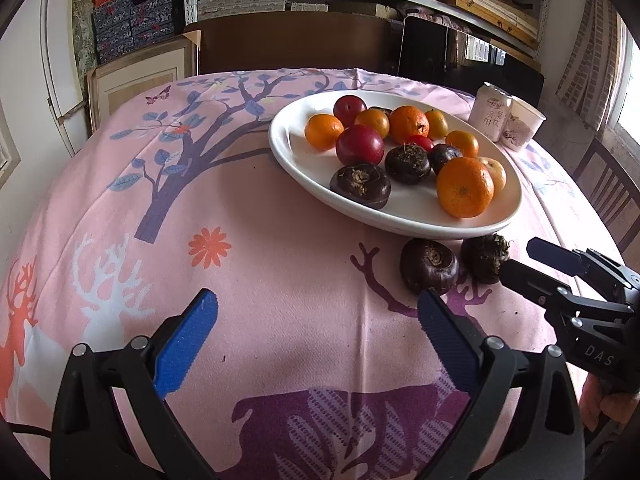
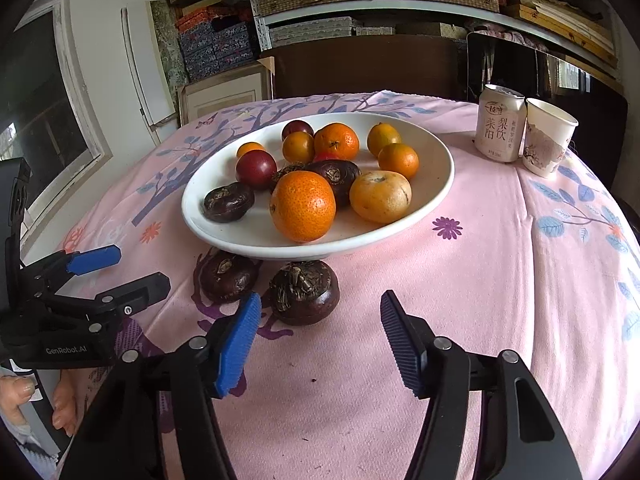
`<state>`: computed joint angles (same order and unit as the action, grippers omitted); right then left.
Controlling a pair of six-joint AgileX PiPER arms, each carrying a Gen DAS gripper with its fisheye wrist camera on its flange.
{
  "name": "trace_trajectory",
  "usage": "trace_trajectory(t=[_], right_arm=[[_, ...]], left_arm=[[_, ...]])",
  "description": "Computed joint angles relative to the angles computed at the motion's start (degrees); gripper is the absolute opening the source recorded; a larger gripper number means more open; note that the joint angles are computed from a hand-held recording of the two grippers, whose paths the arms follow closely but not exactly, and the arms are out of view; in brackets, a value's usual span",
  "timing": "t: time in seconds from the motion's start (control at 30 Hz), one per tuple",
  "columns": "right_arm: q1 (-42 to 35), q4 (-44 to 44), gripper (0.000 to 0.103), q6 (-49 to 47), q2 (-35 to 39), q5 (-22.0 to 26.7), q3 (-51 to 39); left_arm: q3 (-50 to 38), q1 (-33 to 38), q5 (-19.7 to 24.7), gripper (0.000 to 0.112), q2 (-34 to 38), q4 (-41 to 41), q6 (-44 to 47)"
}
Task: Organize fruits
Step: 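Carry both fruits onto the white plate and open both tools, then grasp a dark brown fruit with the right tool while the left tool grasps a dark purple fruit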
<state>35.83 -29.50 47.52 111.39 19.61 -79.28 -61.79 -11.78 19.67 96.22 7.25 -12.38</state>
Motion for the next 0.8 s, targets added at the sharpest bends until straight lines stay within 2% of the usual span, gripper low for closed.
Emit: trace_trajectory(t=[0.27, 0.4, 0.63, 0.8], right_arm=[[0.89, 3.46, 0.055, -5.50, 4.02, 4.65, -6.66], [0.63, 9.34, 0.045, -11.43, 6.42, 8.35, -10.51], [-0.02, 12.38, 0.043, -13.30, 5.57, 6.51, -8.94], [-0.36, 13.56, 0.043, -13.88, 1.36, 3.84, -2.40]], left_arm=[[-1.00, -0.16, 1.11, 0.098, 1.49, 1.46, -1.45], [-1.41, -0.77, 1.63, 0.098, 2.11, 2.92, -2.58], [-1.70, -1.65, 2.23, 0.098, 2.52, 4.50, -3.34], [-1.58, -1.90, 2.06, 0.098, 2.45, 4.21, -2.86]])
